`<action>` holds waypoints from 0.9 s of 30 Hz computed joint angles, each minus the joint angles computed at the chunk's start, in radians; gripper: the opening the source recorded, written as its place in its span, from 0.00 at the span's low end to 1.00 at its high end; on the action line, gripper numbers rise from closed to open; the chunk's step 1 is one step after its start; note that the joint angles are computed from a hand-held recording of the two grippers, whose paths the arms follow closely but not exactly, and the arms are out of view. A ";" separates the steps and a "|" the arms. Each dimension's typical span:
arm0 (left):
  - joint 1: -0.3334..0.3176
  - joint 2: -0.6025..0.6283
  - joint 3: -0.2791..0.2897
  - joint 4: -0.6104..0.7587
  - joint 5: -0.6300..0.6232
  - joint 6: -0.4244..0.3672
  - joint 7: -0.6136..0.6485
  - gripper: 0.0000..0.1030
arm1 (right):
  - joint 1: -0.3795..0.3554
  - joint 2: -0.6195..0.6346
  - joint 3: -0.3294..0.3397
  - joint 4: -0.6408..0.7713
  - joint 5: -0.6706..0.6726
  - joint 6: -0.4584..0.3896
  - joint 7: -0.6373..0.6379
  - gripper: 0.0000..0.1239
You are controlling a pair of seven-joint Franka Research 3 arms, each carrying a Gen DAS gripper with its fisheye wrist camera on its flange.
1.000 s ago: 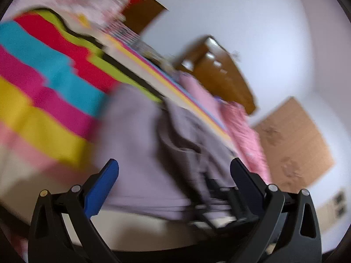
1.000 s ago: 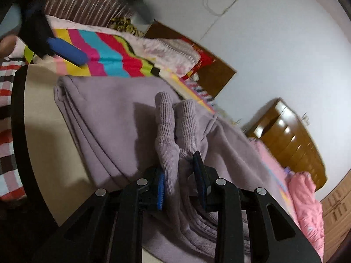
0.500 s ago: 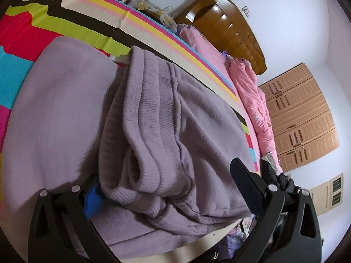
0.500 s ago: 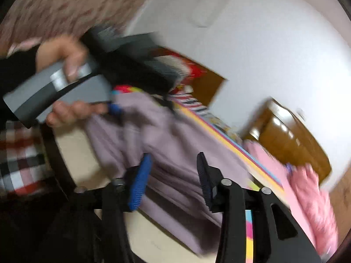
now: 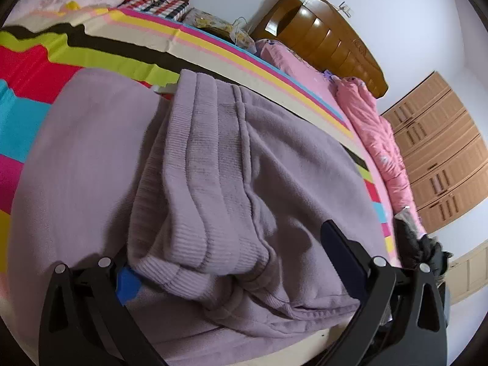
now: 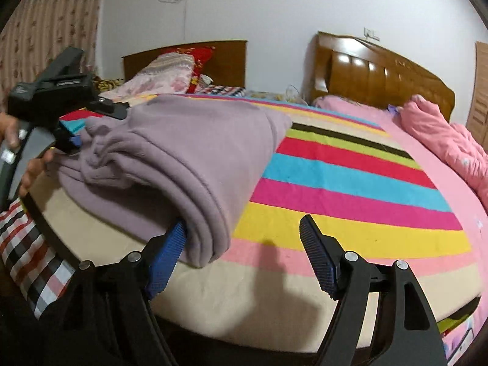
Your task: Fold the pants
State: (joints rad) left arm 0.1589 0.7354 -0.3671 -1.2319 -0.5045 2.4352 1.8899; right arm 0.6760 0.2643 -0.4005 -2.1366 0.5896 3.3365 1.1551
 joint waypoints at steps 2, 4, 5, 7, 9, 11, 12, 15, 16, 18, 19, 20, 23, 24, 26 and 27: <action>-0.039 -0.024 0.042 -0.029 0.055 0.046 -0.035 0.82 | 0.098 0.031 -0.098 0.020 0.017 -0.025 0.015 0.58; -0.060 -0.066 0.050 -0.090 0.207 0.123 -0.054 0.38 | 0.239 0.071 -0.241 0.021 0.014 -0.027 0.041 0.58; -0.051 -0.079 0.037 -0.106 0.211 0.137 -0.033 0.34 | 0.294 0.097 -0.297 0.025 0.017 -0.019 0.047 0.58; -0.010 -0.123 -0.015 -0.146 0.200 0.181 0.056 0.29 | 0.398 0.133 -0.404 0.028 0.034 -0.032 0.045 0.58; 0.057 -0.155 -0.084 -0.151 0.056 0.159 0.206 0.28 | 0.491 0.171 -0.505 0.030 0.031 -0.051 0.059 0.58; 0.131 -0.211 -0.141 -0.180 -0.077 0.145 0.346 0.28 | 0.553 0.202 -0.575 0.029 0.024 -0.070 0.088 0.58; 0.175 -0.236 -0.168 -0.206 -0.143 0.146 0.400 0.28 | 0.553 0.203 -0.577 0.029 0.012 -0.076 0.100 0.58; 0.243 -0.250 -0.152 -0.251 -0.303 0.133 0.446 0.29 | 0.493 0.167 -0.508 0.022 -0.038 -0.056 0.108 0.58; 0.241 -0.235 -0.110 -0.259 -0.357 0.100 0.442 0.29 | 0.516 0.187 -0.528 0.022 -0.038 -0.043 0.114 0.58; 0.237 -0.179 -0.048 -0.254 -0.403 0.023 0.382 0.31 | 0.539 0.210 -0.550 0.023 -0.026 -0.039 0.105 0.58; 0.248 -0.143 -0.047 -0.257 -0.448 0.012 0.393 0.33 | 0.539 0.210 -0.550 0.024 -0.020 -0.044 0.101 0.59; 0.294 -0.120 -0.082 -0.274 -0.564 -0.006 0.474 0.34 | 0.526 0.199 -0.538 0.025 -0.019 -0.052 0.100 0.59; 0.370 -0.108 -0.162 -0.302 -0.650 0.007 0.556 0.34 | 0.528 0.194 -0.543 0.024 -0.032 -0.062 0.103 0.60; 0.368 -0.111 -0.167 -0.304 -0.631 0.027 0.554 0.34 | 0.544 0.205 -0.561 0.024 -0.035 -0.064 0.110 0.60; 0.348 -0.131 -0.147 -0.319 -0.633 0.047 0.567 0.33 | 0.546 0.211 -0.568 0.025 -0.042 -0.062 0.120 0.60; 0.342 -0.141 -0.139 -0.329 -0.651 0.047 0.579 0.33 | 0.537 0.207 -0.561 0.025 -0.046 -0.061 0.122 0.60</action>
State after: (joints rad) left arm 0.5014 0.5945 -0.5057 -1.5613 -1.1554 2.4827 2.4693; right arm 1.2133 0.4711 -0.9610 -2.1113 0.5439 3.2757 1.2768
